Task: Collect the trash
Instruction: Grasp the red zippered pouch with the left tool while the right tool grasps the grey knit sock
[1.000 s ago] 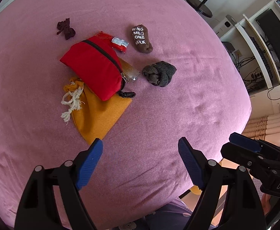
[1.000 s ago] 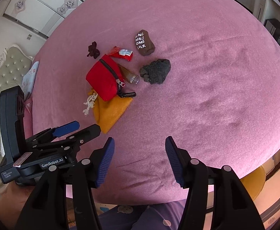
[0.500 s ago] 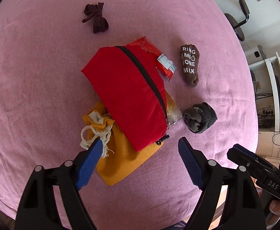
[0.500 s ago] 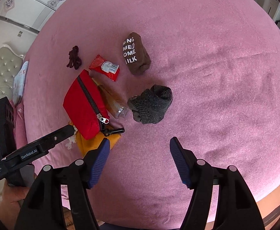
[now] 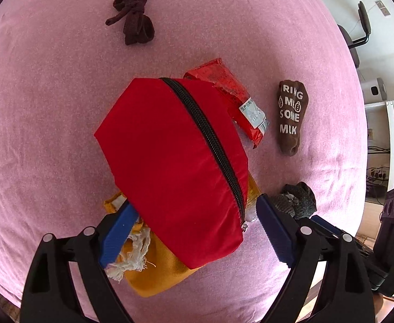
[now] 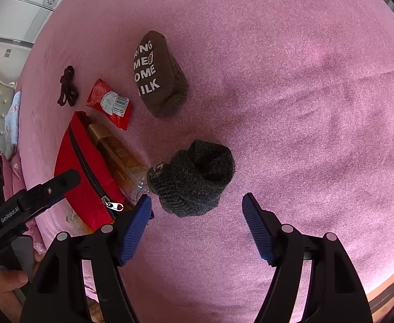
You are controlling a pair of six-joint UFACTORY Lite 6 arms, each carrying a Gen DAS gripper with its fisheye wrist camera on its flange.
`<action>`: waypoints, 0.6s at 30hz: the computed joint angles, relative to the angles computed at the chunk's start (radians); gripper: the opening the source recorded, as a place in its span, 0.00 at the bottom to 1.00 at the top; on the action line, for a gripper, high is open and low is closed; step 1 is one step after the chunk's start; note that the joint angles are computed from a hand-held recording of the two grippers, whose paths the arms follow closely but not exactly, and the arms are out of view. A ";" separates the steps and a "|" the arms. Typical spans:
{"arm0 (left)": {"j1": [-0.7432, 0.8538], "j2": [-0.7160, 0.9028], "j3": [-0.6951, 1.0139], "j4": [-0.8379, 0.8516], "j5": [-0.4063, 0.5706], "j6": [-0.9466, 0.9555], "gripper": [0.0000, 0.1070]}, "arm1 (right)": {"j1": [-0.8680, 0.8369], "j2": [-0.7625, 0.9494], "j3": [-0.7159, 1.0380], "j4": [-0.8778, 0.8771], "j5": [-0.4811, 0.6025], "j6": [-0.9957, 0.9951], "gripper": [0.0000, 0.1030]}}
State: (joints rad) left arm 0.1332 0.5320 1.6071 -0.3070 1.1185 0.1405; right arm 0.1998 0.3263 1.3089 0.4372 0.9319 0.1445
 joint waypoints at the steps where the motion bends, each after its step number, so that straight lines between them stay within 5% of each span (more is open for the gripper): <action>1: -0.003 0.026 0.034 -0.002 0.011 -0.004 0.82 | 0.002 0.018 0.012 0.000 -0.001 0.005 0.67; 10: -0.101 0.137 0.160 0.117 -0.004 -0.113 0.65 | 0.024 0.105 0.086 -0.013 -0.014 0.059 0.66; 18: -0.118 0.036 0.058 0.154 -0.074 -0.090 0.23 | 0.056 0.106 0.118 -0.012 -0.019 0.033 0.36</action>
